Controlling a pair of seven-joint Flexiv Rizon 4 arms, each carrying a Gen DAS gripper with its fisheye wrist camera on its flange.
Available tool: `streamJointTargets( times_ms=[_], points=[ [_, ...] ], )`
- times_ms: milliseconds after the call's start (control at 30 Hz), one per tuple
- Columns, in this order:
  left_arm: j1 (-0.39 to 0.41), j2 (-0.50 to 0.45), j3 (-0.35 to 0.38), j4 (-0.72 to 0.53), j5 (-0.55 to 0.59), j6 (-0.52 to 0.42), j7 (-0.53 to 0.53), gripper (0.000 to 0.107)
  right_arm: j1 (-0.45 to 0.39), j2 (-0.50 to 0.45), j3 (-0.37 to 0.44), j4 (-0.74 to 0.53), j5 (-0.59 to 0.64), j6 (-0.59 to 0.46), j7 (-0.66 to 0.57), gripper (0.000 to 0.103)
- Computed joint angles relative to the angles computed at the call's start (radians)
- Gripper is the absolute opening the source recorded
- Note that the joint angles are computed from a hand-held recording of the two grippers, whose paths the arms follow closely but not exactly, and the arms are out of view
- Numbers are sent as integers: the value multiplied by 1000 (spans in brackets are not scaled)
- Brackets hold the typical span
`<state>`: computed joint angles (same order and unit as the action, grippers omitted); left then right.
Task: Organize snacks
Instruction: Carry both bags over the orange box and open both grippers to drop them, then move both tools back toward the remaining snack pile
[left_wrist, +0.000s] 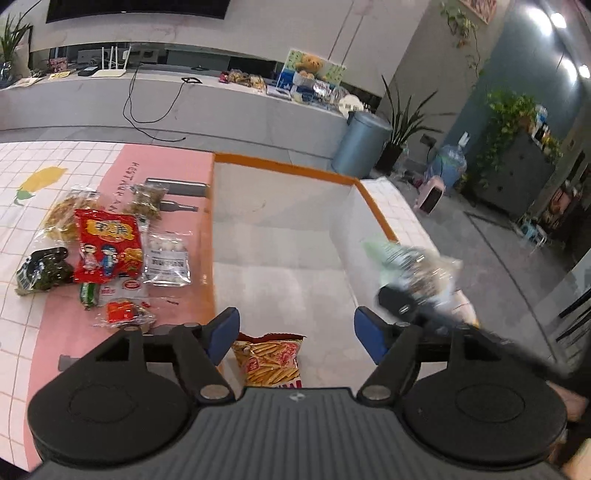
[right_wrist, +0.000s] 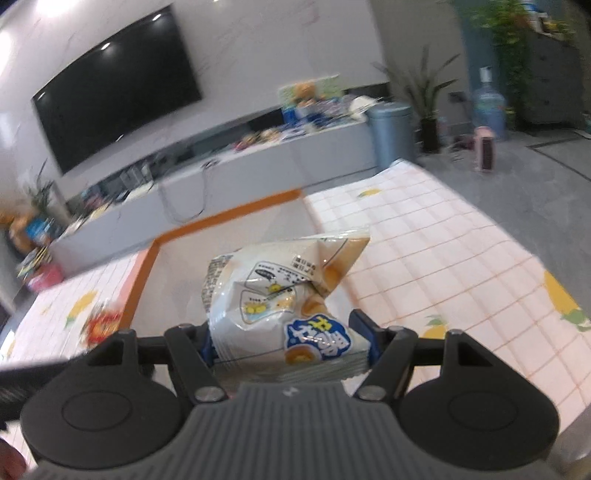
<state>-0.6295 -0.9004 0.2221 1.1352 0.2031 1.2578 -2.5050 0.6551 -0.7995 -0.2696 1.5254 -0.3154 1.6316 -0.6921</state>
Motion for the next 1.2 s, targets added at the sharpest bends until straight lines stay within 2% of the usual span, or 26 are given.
streamJointTargets(
  times_ms=[133,233,400,500,600,700,767,833,900,1000,1200],
  points=[
    [-8,46,28,98,10,89,-51,85,28,-7,-23,-12,-44,-50,-25,68],
    [-13,69,42,161,0,140,-73,85,2,-17,23,-47,-81,-129,-45,68],
    [-1,101,38,249,-43,228,-45,85,-81,-60,161,-143,-117,-288,-97,68],
    [7,116,32,297,-74,263,-10,86,-77,-64,158,-153,-154,-333,-105,69],
    [5,125,40,330,-114,260,16,86,-79,-69,163,-163,-175,-360,-105,70],
    [11,131,35,360,-149,279,40,86,-77,-70,168,-169,-193,-378,-107,75],
    [8,132,40,374,-172,295,54,86,-79,-69,173,-169,-195,-372,-103,80],
    [5,133,45,385,-195,307,68,86,-91,-67,187,-161,-190,-336,-109,89],
    [2,133,47,393,-217,312,84,86,-80,-62,164,-147,-196,-304,-94,97],
    [-12,134,60,405,-245,323,99,86,-57,-60,111,-129,-216,-249,-58,97],
    [-49,140,103,421,-284,334,116,86,-39,-48,66,-99,-198,-164,5,97]
  ],
)
